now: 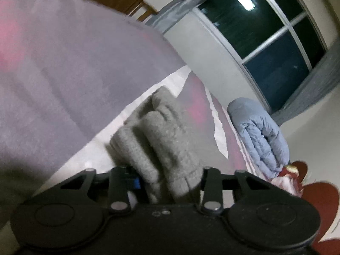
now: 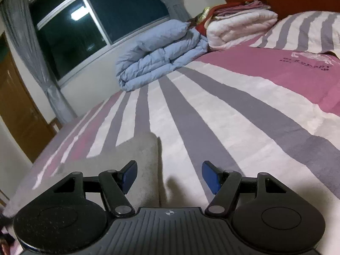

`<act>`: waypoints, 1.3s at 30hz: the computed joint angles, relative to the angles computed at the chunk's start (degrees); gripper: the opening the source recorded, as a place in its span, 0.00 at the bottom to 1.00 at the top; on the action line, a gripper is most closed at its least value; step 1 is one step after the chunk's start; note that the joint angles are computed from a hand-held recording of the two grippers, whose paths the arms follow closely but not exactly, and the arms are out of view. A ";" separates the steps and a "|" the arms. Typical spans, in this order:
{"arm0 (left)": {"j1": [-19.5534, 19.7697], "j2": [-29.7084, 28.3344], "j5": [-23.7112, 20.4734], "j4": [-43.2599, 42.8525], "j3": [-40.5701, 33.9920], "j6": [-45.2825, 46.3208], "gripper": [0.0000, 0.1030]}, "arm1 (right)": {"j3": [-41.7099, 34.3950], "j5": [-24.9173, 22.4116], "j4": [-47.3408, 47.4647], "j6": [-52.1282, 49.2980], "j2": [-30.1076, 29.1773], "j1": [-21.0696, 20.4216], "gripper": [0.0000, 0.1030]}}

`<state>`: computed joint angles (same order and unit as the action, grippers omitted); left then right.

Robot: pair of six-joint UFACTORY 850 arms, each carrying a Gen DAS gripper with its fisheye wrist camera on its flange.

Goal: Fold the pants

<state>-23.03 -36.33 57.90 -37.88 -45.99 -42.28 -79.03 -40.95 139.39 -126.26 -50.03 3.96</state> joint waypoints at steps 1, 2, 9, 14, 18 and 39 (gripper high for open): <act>-0.96 0.40 0.86 -1.79 0.11 1.94 0.27 | -0.39 -0.28 -0.55 1.05 -0.04 -0.42 0.65; -1.90 0.77 2.40 -2.98 0.32 2.37 0.27 | -0.98 -0.35 -1.21 2.03 -0.19 -0.86 0.65; -7.21 3.08 6.80 -5.17 -3.96 11.08 0.27 | -7.36 2.32 -9.08 12.34 -2.45 -4.65 0.65; -9.44 -1.10 0.39 -0.53 -16.66 19.71 0.27 | -8.80 0.04 -11.49 17.13 -3.49 -7.60 0.65; -11.30 -8.90 -10.77 1.50 -31.44 28.03 0.27 | -9.44 0.06 -12.59 20.37 -4.14 -9.73 0.65; -13.61 -6.40 -15.00 -18.30 -28.11 52.59 0.85 | -3.83 -9.53 -19.75 25.60 -0.80 -10.20 0.65</act>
